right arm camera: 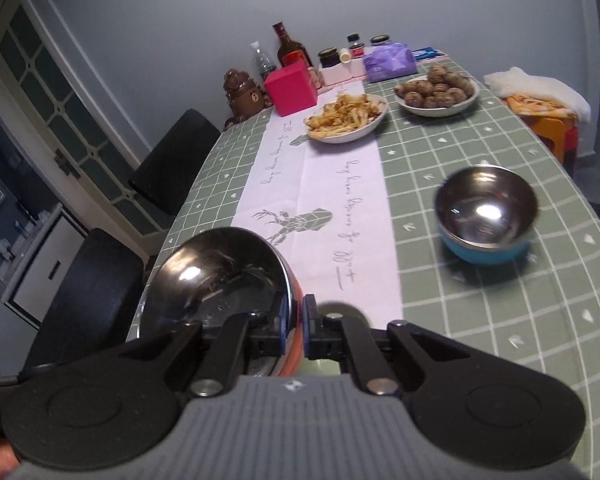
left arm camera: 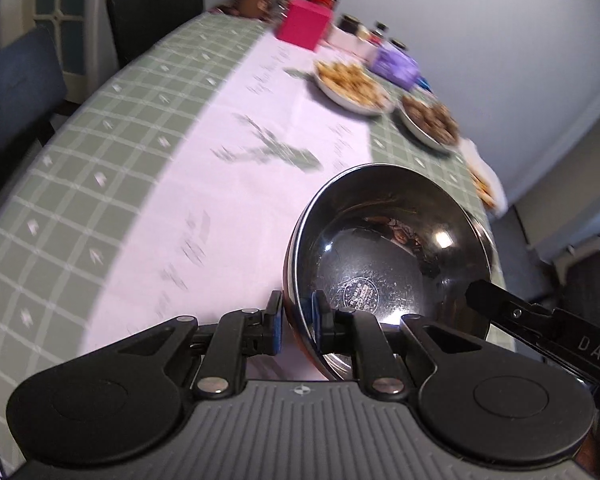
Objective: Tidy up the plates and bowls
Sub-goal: 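Lift the orange bowl with both tools and carry it toward the blue bowl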
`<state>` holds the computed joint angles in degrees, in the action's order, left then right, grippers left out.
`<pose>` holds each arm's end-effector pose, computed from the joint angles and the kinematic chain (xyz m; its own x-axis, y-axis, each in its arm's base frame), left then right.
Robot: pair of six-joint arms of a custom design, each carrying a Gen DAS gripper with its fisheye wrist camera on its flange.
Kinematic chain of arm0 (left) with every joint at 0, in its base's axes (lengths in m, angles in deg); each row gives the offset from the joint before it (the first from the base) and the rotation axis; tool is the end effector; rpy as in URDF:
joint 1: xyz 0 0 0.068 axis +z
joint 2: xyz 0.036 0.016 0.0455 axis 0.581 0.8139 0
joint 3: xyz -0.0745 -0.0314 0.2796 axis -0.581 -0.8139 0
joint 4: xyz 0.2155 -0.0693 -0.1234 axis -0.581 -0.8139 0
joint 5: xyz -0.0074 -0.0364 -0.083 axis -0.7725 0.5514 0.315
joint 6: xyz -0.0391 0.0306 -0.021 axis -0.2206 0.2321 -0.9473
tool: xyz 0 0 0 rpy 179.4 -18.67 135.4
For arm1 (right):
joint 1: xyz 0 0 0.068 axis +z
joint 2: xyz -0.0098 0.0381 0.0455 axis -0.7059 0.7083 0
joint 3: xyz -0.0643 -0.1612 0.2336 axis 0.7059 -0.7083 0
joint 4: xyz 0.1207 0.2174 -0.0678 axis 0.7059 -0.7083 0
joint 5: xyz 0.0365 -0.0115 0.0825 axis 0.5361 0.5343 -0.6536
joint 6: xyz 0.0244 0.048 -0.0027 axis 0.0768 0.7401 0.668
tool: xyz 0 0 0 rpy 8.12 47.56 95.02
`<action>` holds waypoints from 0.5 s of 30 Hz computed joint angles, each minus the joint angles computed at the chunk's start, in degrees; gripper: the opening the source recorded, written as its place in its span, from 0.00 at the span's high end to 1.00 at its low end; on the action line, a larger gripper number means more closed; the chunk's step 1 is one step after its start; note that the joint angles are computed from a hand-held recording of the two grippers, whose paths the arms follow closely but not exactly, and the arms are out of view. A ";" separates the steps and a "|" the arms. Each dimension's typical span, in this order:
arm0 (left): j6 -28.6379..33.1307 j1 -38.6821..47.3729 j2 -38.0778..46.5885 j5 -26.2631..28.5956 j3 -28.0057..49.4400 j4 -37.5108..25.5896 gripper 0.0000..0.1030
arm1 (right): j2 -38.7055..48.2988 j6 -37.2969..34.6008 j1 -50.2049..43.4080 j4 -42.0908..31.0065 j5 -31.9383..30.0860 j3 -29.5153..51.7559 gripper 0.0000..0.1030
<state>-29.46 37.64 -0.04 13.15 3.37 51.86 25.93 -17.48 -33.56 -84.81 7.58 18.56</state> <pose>0.2656 0.0038 0.1955 -0.7696 -0.3795 -0.5134 -0.2243 0.9136 -0.3391 0.2776 0.0684 0.2222 -0.7718 0.1475 -0.6185 -0.2011 0.8662 0.4575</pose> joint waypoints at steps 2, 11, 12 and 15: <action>-1.88 -3.22 -2.13 0.19 -3.02 0.76 0.85 | -4.52 -1.79 -3.60 -0.76 -1.83 -4.12 0.95; -10.32 -24.40 -5.58 -7.46 -12.57 5.47 0.81 | -17.61 -14.53 -22.76 -6.20 -9.41 -18.54 0.96; -11.32 -26.43 -5.06 -7.99 -12.97 5.78 0.80 | -17.46 -15.85 -25.59 -6.72 -10.89 -19.62 0.96; -12.95 -30.33 -1.55 -8.42 -13.31 7.49 0.80 | -16.05 -20.28 -32.59 -7.05 -14.31 -22.51 0.96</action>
<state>-42.41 7.31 -1.59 4.73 -9.94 59.35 9.88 -37.76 -66.15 -91.85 -6.73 -3.96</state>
